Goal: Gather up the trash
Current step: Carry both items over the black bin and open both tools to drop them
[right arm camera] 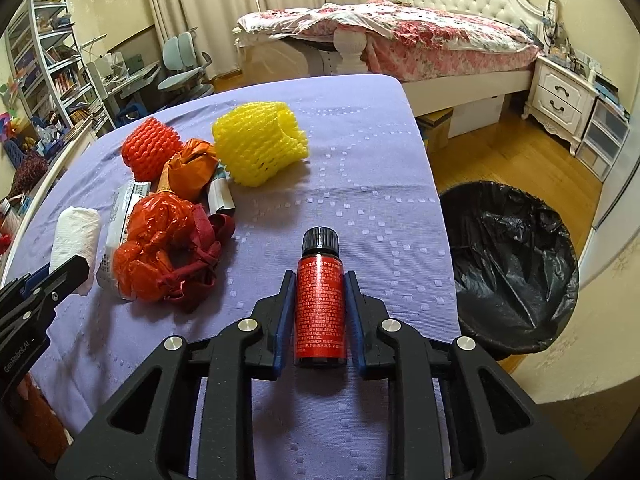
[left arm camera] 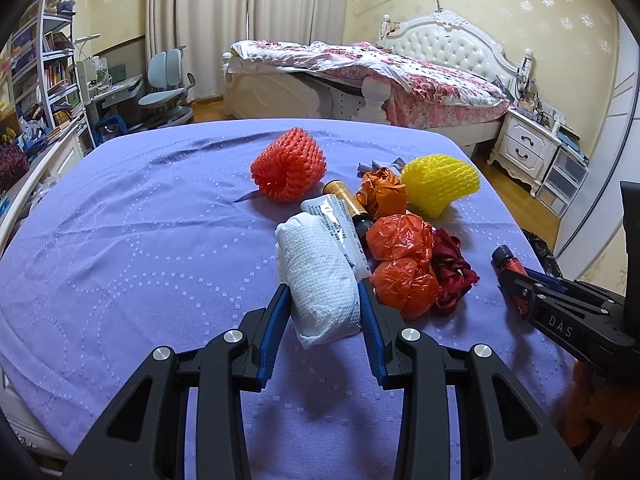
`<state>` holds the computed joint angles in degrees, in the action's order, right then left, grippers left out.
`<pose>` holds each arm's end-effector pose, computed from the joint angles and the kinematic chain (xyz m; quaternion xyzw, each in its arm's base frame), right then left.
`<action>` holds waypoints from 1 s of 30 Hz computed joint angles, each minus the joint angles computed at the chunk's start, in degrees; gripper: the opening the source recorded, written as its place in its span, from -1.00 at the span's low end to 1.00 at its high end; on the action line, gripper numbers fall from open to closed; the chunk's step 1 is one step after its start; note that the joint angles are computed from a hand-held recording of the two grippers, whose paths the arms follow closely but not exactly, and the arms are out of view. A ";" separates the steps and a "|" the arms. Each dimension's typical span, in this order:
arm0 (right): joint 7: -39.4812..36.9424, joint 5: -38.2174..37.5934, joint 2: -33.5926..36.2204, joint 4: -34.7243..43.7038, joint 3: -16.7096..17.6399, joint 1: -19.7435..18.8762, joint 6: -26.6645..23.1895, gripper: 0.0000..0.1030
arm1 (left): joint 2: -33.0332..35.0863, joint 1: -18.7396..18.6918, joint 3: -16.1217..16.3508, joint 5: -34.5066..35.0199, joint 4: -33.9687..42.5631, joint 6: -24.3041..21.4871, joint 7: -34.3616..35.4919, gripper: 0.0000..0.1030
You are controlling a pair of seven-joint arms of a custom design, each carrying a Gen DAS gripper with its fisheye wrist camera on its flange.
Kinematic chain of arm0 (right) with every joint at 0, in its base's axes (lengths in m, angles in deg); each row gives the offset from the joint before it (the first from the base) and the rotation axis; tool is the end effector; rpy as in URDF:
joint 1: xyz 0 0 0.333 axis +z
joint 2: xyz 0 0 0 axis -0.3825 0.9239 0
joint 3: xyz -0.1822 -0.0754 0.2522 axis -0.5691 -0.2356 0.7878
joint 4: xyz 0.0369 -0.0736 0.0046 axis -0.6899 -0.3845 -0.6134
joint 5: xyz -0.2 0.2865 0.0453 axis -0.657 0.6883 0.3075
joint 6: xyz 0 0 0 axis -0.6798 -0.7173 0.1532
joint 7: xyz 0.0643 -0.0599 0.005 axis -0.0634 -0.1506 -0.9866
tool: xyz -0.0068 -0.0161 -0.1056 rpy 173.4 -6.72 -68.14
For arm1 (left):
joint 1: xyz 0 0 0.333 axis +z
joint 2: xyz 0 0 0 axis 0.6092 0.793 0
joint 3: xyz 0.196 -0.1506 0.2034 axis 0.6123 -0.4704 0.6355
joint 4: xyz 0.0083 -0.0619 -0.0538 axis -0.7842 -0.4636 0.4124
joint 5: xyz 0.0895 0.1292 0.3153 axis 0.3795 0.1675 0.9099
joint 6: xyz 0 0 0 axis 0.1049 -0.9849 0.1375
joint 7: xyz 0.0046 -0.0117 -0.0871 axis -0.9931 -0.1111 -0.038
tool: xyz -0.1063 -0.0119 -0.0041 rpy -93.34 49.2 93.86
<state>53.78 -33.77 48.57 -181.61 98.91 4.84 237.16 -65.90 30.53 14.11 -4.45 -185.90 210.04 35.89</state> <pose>0.4596 0.3725 0.4539 -0.8395 0.4186 -0.0868 0.3353 0.3841 -0.1962 0.4338 -0.7989 0.4548 -0.2288 0.3203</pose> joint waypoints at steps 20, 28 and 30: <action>-2.60 7.07 -4.92 -3.09 -3.94 -3.52 5.74 -0.55 | 11.05 -3.27 0.39 7.81 15.37 2.99 2.77 -0.28; 4.06 1.24 -0.05 0.68 -5.94 -7.84 5.63 -0.55 | 25.11 -9.13 4.92 8.30 30.64 4.69 9.58 -0.28; 4.84 0.22 1.15 1.62 -5.99 -8.63 5.59 -0.55 | 28.08 -10.36 6.05 6.83 33.85 4.93 12.31 -0.28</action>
<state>58.61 -33.55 49.72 -179.99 92.92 -3.79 242.75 -37.82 20.17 20.16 2.38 -152.06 214.97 48.19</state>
